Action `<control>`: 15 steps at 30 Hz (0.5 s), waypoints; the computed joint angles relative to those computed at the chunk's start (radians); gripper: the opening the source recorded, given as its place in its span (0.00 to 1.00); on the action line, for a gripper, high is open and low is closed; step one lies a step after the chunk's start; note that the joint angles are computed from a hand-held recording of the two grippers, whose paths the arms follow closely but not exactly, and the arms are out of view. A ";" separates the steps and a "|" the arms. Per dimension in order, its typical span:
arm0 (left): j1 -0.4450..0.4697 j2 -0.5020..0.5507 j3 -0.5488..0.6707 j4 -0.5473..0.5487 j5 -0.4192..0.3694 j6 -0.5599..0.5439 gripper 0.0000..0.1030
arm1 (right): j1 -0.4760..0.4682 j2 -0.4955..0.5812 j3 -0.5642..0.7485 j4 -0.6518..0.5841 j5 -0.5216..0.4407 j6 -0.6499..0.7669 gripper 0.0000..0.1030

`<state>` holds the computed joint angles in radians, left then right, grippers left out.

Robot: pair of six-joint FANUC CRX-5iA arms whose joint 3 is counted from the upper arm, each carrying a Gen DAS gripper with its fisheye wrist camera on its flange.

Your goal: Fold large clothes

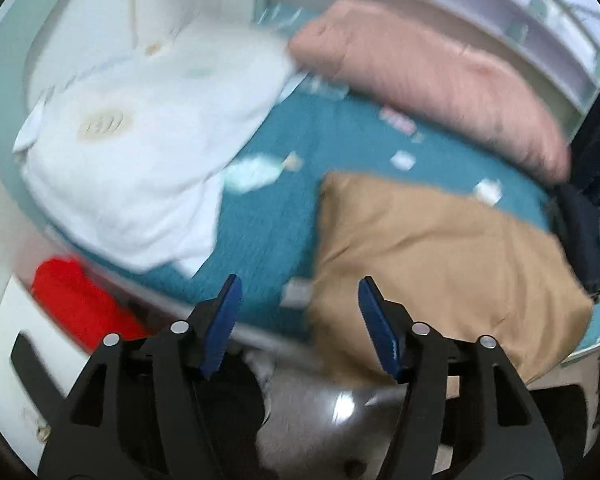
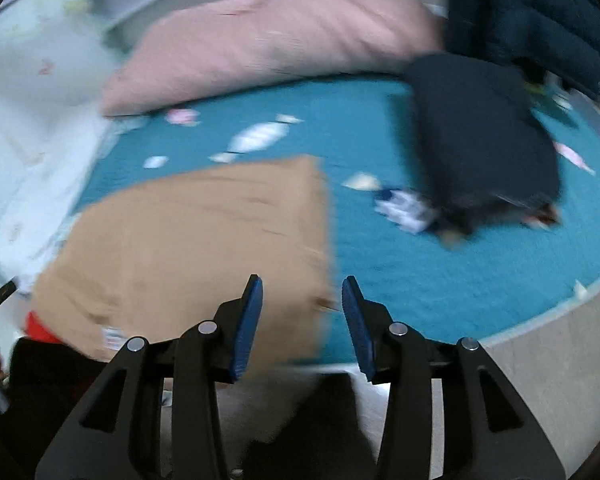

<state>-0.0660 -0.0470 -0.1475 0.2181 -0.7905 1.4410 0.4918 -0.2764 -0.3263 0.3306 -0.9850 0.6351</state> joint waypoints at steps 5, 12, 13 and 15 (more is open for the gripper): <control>-0.077 0.142 0.103 0.060 -0.035 -0.087 0.72 | -0.037 0.157 0.121 -0.154 0.004 0.160 0.10; -0.125 0.286 0.199 -0.002 -0.171 -0.016 0.72 | -0.136 0.285 0.139 -0.241 -0.065 0.216 0.00; -0.121 0.296 0.191 0.017 -0.185 -0.027 0.72 | -0.153 0.291 0.143 -0.263 -0.065 0.214 0.00; -0.127 0.302 0.178 0.007 -0.172 -0.032 0.72 | -0.150 0.299 0.147 -0.245 -0.071 0.188 0.00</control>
<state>-0.1927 0.2549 0.0305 0.2251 -0.9626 1.4089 0.3423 0.0226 -0.1795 0.0859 -1.0556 0.8226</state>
